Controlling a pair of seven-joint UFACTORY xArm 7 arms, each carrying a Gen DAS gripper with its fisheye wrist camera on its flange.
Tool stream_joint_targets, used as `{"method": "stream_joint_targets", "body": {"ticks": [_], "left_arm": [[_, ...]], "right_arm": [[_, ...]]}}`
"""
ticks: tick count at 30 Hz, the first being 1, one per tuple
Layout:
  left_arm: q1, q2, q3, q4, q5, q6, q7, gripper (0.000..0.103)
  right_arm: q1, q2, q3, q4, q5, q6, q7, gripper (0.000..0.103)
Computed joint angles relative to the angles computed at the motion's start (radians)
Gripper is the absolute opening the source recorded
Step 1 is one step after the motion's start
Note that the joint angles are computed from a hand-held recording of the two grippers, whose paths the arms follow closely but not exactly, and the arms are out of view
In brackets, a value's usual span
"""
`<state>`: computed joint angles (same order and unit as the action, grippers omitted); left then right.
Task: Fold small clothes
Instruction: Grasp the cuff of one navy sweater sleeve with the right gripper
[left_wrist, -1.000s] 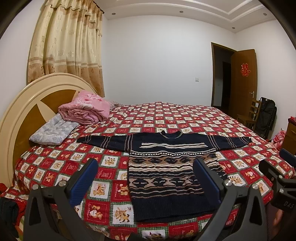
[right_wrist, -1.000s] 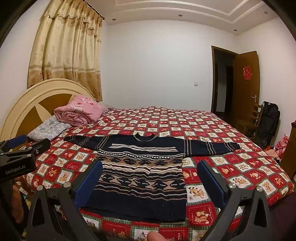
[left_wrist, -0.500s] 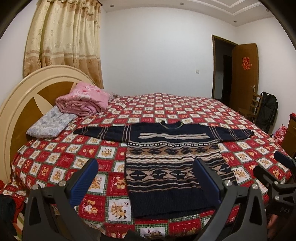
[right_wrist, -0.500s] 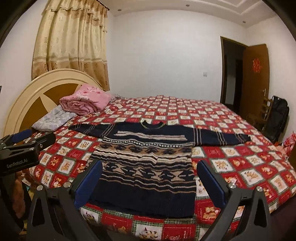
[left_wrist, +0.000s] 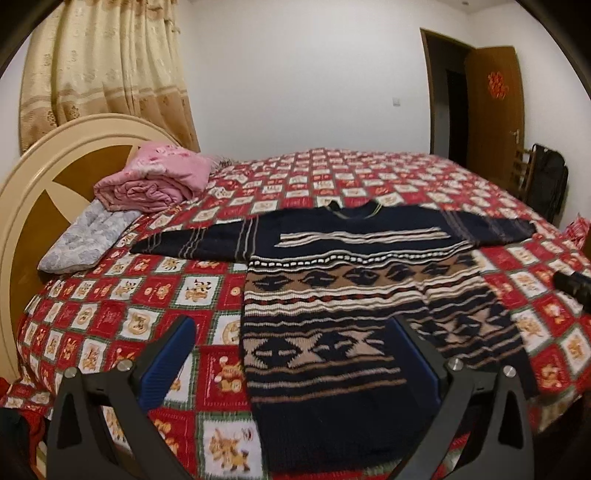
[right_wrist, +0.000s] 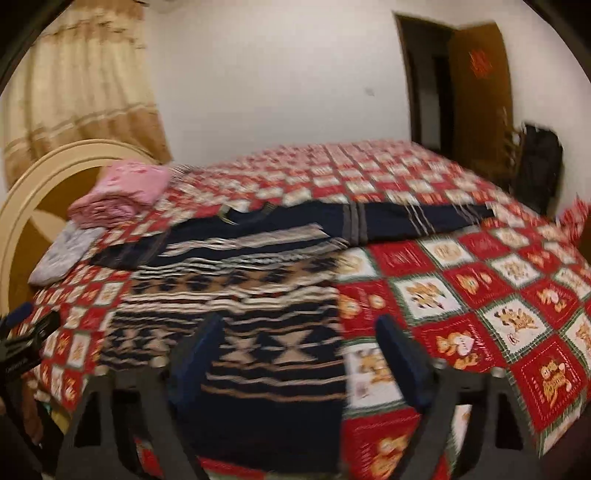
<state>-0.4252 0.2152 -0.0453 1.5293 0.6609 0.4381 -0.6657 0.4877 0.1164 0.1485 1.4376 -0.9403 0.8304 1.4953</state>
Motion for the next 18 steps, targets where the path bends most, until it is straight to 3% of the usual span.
{"method": "stream_joint_targets", "body": {"ticks": [4, 8, 14, 18], "left_arm": [[-0.009, 0.109, 0.004, 0.124, -0.048, 0.051, 0.061, 0.103], [-0.030, 0.226, 0.020, 0.271, -0.107, 0.119, 0.139, 0.103], [-0.072, 0.380, 0.072, 0.479, -0.150, 0.183, 0.208, 0.103], [-0.081, 0.516, 0.098, 0.682, -0.197, 0.242, 0.259, 0.103]], "right_arm": [[-0.070, -0.022, -0.038, -0.048, 0.058, -0.040, -0.023, 0.078], [-0.141, -0.024, -0.064, -0.067, 0.117, -0.068, -0.081, 0.064], [-0.239, -0.012, -0.114, -0.059, 0.171, -0.107, -0.124, 0.063], [-0.317, 0.026, -0.164, -0.014, 0.199, -0.142, -0.135, 0.063]]}}
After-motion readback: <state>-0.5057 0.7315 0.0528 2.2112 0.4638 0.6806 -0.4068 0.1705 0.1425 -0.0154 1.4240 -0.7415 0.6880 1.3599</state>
